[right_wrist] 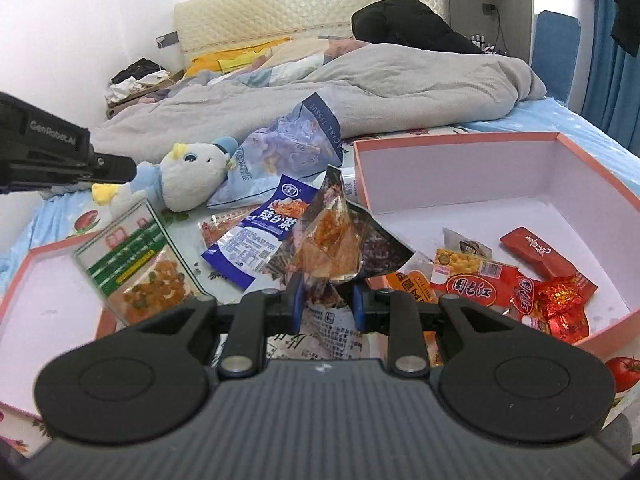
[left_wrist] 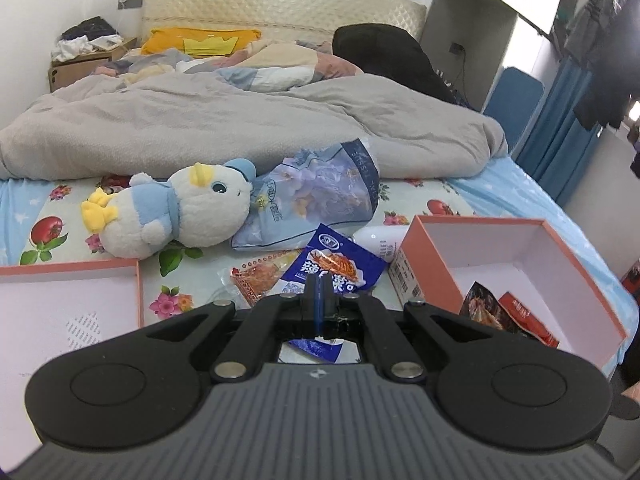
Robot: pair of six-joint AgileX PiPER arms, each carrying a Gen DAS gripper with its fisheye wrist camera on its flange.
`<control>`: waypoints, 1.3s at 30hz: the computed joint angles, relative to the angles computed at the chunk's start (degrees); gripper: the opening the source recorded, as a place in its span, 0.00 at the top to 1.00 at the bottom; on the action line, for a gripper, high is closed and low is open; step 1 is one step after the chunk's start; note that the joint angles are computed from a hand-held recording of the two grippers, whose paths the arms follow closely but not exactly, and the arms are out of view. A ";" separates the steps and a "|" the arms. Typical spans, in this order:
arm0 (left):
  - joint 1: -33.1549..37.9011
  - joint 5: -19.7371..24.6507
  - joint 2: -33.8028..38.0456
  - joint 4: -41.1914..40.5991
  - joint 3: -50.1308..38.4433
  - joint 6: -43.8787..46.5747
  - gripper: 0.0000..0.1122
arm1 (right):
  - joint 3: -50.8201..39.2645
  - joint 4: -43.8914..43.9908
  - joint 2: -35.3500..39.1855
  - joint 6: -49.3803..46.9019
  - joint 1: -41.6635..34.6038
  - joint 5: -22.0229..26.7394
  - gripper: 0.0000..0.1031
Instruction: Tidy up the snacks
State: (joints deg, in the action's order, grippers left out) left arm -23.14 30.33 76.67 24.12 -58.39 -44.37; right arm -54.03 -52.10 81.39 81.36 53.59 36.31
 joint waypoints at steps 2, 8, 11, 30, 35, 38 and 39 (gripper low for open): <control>1.08 -0.05 0.86 -1.73 0.64 2.20 1.00 | 0.48 1.09 -0.32 -1.22 -0.15 -1.02 0.74; 9.59 -2.36 3.08 -16.77 5.56 17.09 1.00 | 2.05 3.67 0.02 -4.25 1.26 -3.27 0.74; 11.80 -4.11 4.75 -18.57 7.61 21.35 0.99 | 2.32 5.27 1.44 -5.71 1.52 -4.54 0.74; 4.73 -7.24 18.57 -12.35 5.94 31.02 0.20 | 6.12 8.13 1.20 -7.74 1.68 -7.41 0.74; -0.83 -6.92 20.49 9.32 6.42 12.56 0.20 | 7.38 8.46 0.12 -7.86 1.40 -7.76 0.74; -4.07 -5.38 21.83 20.37 6.53 3.82 0.20 | 8.21 8.36 -0.50 -7.40 1.11 -8.08 0.74; -4.84 -4.67 22.42 22.68 6.33 1.83 0.20 | 8.40 8.10 -0.64 -7.05 1.06 -8.11 0.74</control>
